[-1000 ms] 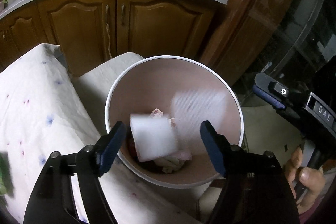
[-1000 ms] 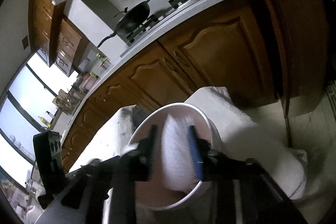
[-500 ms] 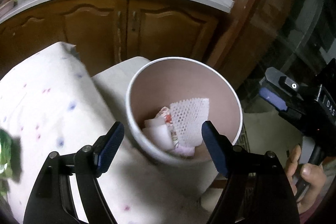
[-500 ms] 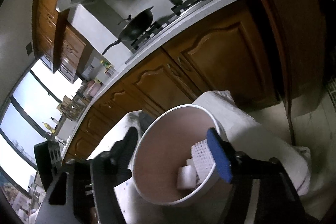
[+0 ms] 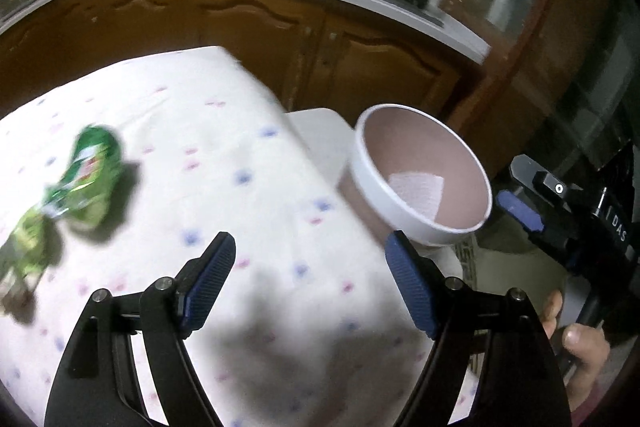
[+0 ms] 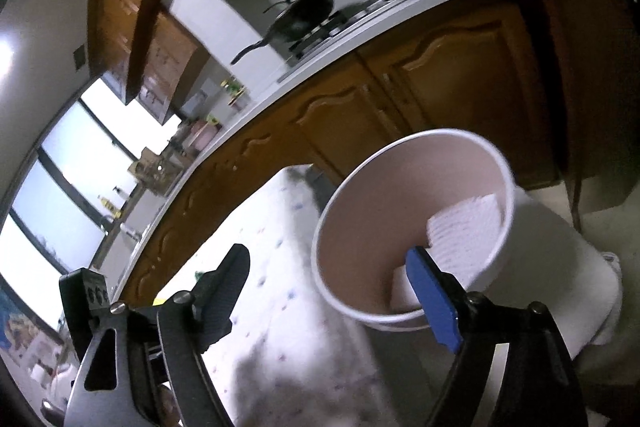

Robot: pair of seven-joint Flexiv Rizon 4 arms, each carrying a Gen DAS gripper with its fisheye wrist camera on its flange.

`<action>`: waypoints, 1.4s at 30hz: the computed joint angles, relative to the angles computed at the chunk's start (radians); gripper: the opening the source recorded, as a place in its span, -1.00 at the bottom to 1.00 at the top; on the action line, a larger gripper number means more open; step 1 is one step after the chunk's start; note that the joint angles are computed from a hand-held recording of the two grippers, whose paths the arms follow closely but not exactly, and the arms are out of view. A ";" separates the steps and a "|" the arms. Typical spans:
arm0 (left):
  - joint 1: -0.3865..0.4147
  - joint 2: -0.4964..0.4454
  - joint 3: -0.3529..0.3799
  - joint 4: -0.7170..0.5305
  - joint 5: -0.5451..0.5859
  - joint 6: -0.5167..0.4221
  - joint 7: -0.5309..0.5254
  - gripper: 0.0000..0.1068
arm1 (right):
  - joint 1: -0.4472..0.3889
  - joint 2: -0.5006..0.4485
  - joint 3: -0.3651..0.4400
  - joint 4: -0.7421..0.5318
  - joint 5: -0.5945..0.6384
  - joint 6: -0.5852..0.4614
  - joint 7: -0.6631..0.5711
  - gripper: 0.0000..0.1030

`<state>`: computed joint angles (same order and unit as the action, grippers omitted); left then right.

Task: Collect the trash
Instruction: 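Move both tools back toward the green juice pouch and green soda can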

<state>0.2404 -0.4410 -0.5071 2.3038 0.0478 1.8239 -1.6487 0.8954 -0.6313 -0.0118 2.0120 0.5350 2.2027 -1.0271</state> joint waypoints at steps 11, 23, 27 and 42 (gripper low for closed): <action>0.221 0.083 -0.011 0.171 0.137 0.103 -0.122 0.50 | 0.012 -0.049 0.044 -0.070 -0.101 -0.049 0.057 0.62; 0.469 0.141 -0.050 0.275 0.289 0.151 -0.195 0.49 | 0.066 -0.106 0.026 -0.167 -0.206 -0.119 0.127 0.62; 0.539 0.147 -0.068 0.282 0.320 0.159 -0.200 0.49 | 0.071 -0.121 0.023 -0.201 -0.252 -0.146 0.149 0.62; 0.667 0.126 -0.141 0.246 0.288 0.084 -0.054 0.50 | -0.055 -0.238 0.141 -0.383 -0.520 -0.239 0.278 0.62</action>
<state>0.9073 -0.3148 -0.6480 2.5500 0.3354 1.9077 -1.7023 0.8405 -0.8689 0.1294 1.6290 0.0150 1.9636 -0.7491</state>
